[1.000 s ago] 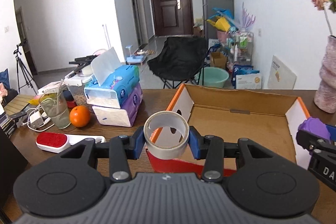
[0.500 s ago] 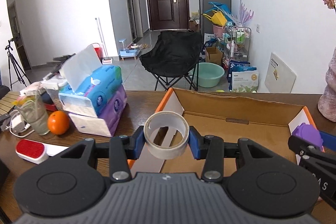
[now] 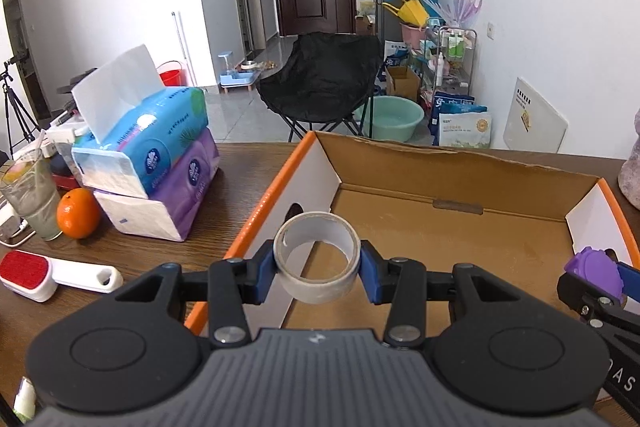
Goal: Organize rigid objects
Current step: 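Open both grippers to drop the tape roll and purple cap into the box, then withdraw both grippers from the box toward the bottles on the table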
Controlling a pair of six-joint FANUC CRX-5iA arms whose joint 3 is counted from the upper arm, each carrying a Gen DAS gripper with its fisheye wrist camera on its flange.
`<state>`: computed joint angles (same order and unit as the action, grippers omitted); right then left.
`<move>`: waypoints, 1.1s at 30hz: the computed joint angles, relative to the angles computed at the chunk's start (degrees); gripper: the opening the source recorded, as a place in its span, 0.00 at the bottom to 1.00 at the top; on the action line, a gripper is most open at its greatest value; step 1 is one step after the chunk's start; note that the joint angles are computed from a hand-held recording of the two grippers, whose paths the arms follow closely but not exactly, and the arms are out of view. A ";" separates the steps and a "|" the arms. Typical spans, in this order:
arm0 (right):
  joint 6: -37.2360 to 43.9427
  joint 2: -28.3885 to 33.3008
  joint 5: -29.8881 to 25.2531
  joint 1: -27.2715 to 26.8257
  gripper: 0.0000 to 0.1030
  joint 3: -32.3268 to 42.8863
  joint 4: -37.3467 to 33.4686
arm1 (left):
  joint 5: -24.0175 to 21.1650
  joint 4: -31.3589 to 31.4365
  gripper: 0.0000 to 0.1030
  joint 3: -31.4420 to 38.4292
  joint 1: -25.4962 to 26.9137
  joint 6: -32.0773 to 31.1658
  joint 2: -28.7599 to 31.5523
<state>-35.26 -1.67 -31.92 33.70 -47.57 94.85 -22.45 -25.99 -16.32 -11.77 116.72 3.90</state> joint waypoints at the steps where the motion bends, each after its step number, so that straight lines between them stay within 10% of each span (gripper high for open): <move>1: 0.15 0.01 0.26 -0.09 0.50 -0.05 -0.08 | 0.20 0.89 0.44 -0.17 0.18 -1.34 0.13; 4: 0.32 0.03 0.46 0.01 0.51 0.01 -0.87 | 1.48 2.06 0.67 -1.12 0.78 -3.35 -0.15; 9: -1.23 -0.30 -1.84 1.08 0.88 -0.92 0.31 | 6.95 5.34 1.00 -5.25 2.98 -7.02 -2.54; 33: -2.25 -11.46 -8.01 8.92 1.00 -8.99 -1.77 | 14.43 33.99 1.00 -23.11 8.36 -36.44 -16.74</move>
<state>-37.51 -13.12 -39.93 42.61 -56.56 93.07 -8.02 8.00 -39.43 -3.41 80.29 -12.84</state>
